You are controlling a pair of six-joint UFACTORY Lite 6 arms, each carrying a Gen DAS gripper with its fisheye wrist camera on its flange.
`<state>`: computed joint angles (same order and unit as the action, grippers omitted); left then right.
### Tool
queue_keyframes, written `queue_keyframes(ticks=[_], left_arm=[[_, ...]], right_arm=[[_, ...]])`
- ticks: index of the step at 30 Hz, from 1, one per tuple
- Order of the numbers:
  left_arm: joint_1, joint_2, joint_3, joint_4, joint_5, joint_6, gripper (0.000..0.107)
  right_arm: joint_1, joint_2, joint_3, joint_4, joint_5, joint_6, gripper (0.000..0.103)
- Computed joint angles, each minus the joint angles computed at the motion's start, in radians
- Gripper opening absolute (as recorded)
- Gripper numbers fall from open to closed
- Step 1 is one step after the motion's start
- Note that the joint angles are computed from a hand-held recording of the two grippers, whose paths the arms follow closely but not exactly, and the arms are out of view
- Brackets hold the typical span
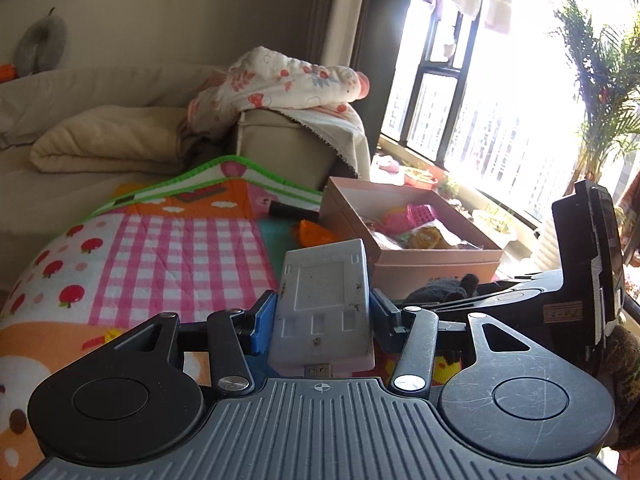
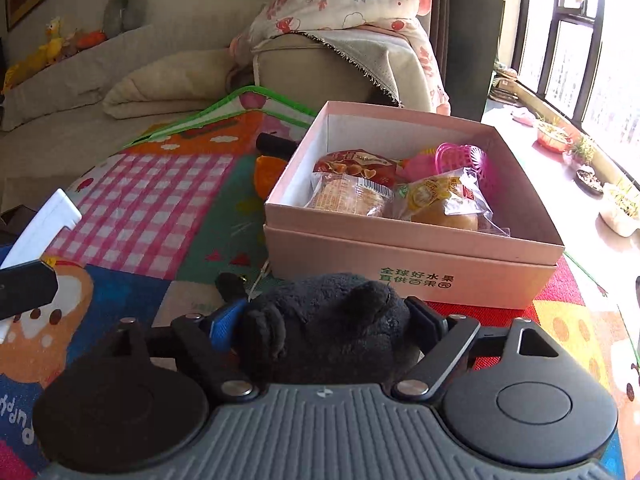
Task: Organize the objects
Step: 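Carry the power strip into the pink box and release it while the right gripper carries the plush, then lower the black plush into the pink box and open the right gripper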
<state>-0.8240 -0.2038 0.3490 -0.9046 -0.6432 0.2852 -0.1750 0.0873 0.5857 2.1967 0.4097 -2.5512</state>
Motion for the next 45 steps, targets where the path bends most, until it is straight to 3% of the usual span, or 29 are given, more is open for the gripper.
queue_keyframes(ticks=[2,5,9,13,17,20,22,24,30,35,40,45], left_arm=[[0.005,-0.012,-0.012,0.018,0.022,0.006,0.054],[0.007,-0.026,-0.016,0.046,0.072,0.044,0.054],[0.046,-0.014,0.034,0.218,0.106,-0.061,0.054],[0.103,0.135,0.249,0.350,0.121,-0.096,0.054],[0.164,0.417,0.605,0.483,0.119,-0.128,0.055],[0.208,0.669,0.919,0.589,0.222,-0.185,0.055],[0.221,0.839,1.128,0.504,0.348,-0.073,0.055],[0.230,0.931,1.211,0.422,0.365,-0.013,0.055],[0.287,0.804,0.879,0.732,0.125,-0.404,0.055],[0.315,0.716,0.669,0.713,0.068,-0.362,0.056],[0.369,0.633,0.513,0.770,0.006,-0.463,0.054],[0.453,0.593,0.445,0.903,-0.008,-0.575,0.054]], right_arm=[[-0.069,-0.073,-0.056,-0.134,0.030,0.086,0.083],[-0.266,-0.219,-0.167,-0.442,0.165,0.228,0.083],[-0.562,-0.383,-0.276,-0.647,0.344,0.211,0.083],[-0.707,-0.391,-0.255,-0.662,0.448,0.195,0.084],[-0.717,-0.335,-0.199,-0.601,0.486,0.183,0.084],[-0.689,-0.288,-0.176,-0.526,0.483,0.117,0.084],[-0.654,-0.258,-0.160,-0.478,0.456,0.076,0.084],[-0.620,-0.221,-0.128,-0.454,0.421,0.062,0.084],[-0.538,-0.144,-0.014,-0.404,0.369,0.078,0.084],[-0.350,-0.042,0.164,-0.254,0.271,0.122,0.084],[-0.116,0.238,0.557,-0.141,0.063,0.257,0.084],[-0.036,0.552,0.973,-0.465,-0.043,0.739,0.093]])
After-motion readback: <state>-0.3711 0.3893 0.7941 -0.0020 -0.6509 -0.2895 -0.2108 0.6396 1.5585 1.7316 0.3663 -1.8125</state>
